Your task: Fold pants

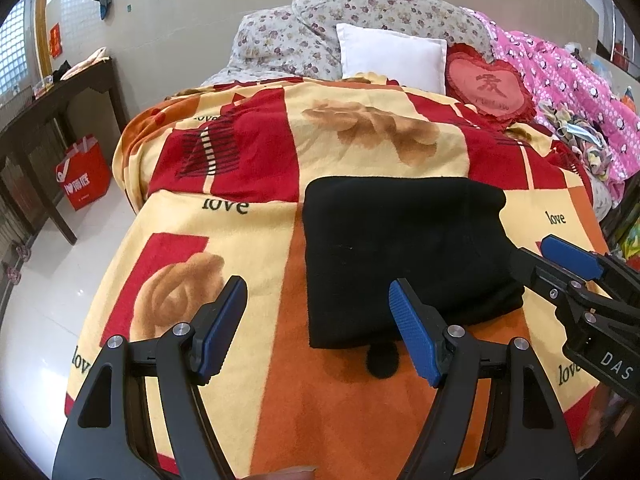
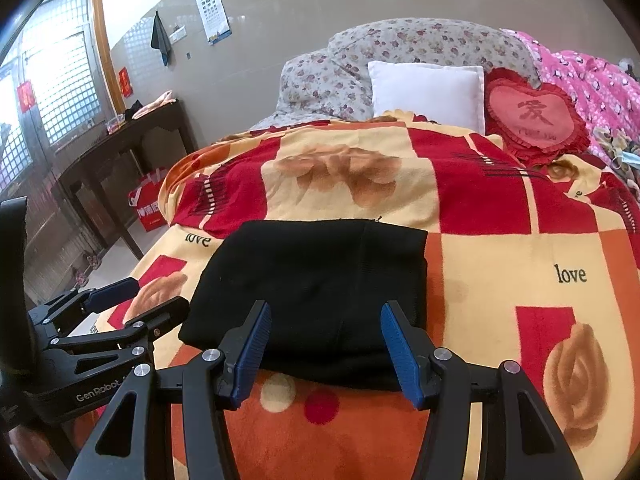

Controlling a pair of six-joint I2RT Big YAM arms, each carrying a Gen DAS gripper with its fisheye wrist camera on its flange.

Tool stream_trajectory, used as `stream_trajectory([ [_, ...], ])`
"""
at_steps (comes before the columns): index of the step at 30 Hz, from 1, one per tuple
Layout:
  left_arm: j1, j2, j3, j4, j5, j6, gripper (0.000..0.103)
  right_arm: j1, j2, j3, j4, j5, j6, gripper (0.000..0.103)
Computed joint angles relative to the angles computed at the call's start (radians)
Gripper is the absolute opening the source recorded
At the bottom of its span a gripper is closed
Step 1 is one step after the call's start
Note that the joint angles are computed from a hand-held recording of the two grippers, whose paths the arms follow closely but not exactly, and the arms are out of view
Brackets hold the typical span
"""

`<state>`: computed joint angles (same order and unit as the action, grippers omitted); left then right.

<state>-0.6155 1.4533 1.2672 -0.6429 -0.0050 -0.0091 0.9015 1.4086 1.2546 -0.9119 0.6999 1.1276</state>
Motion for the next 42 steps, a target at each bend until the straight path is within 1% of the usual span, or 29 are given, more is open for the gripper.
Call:
stream_trajectory([
  [13,-0.008,0.010,-0.002,0.003,-0.009,0.004,0.074,-0.009,-0.002,-0.019,0.024,-0.017,-0.006,0.055],
  [25,-0.020,0.015,-0.003,0.009,-0.017,0.003,0.074,-0.019,-0.030,-0.060,0.039,-0.029,0.003,0.055],
  [32,-0.023,0.042,0.022,-0.014,-0.002,-0.008,0.074,-0.035,-0.055,-0.095,0.037,-0.036,0.018,0.055],
  [37,-0.023,0.060,0.037,-0.016,0.004,-0.009,0.074,-0.055,-0.086,-0.132,0.010,-0.031,0.032,0.055],
  [40,-0.023,0.064,0.039,-0.010,0.007,-0.017,0.074,-0.082,-0.113,-0.172,-0.044,-0.021,0.062,0.055],
  [42,-0.020,0.070,0.042,0.004,0.007,-0.023,0.074,-0.113,-0.132,-0.205,-0.097,-0.024,0.088,0.055],
])
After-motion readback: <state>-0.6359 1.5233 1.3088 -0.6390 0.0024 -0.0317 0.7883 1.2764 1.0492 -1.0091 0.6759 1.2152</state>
